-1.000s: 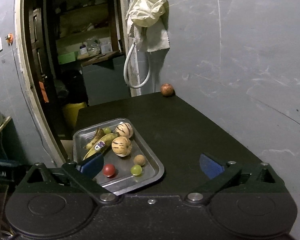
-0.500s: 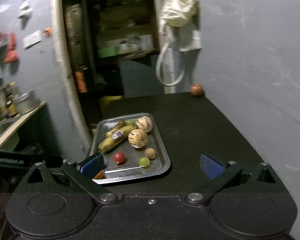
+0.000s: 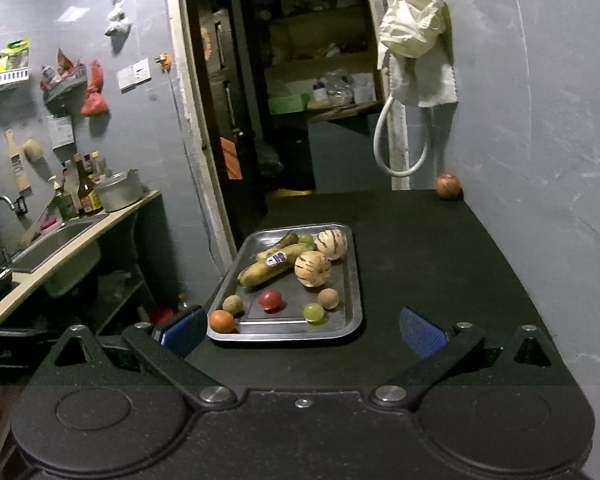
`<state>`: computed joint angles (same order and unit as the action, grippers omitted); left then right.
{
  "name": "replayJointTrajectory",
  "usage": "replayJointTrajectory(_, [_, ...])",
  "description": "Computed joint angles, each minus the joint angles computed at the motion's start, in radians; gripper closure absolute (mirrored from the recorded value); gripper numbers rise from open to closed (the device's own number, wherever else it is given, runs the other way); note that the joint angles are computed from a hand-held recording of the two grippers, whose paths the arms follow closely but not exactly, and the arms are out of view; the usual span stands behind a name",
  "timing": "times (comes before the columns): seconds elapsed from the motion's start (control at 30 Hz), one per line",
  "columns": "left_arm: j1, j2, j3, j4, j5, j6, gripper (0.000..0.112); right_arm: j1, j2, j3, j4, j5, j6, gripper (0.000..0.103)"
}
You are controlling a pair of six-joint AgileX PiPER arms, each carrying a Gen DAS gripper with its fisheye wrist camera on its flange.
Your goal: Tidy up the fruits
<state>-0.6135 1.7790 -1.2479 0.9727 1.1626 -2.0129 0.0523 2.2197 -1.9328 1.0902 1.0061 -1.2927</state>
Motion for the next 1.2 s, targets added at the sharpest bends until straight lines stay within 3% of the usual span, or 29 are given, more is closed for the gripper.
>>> replayJointTrajectory(0.17, [-0.035,-0.009,0.002,-0.013,0.045,-0.024,0.010,0.002,-0.026,0.042,0.002,-0.010,-0.027,0.001])
replayJointTrajectory(0.27, [-0.034,-0.017,0.019,-0.013,0.030,-0.033,0.010,0.015,-0.038,0.060,-0.013,-0.040,-0.026,0.001])
replayJointTrajectory(0.8, [0.098,-0.075,0.130,-0.019,-0.225,0.094,0.010,0.010,-0.141,0.209,-0.103,-0.135,0.057,0.001])
replayJointTrajectory(1.0, [0.104,-0.074,0.145,-0.029,-0.273,0.122,0.010,-0.006,-0.162,0.252,-0.120,-0.157,0.072,0.001])
replayJointTrajectory(1.2, [0.096,-0.074,0.148,-0.033,-0.274,0.131,0.010,-0.010,-0.165,0.258,-0.128,-0.160,0.085,0.001])
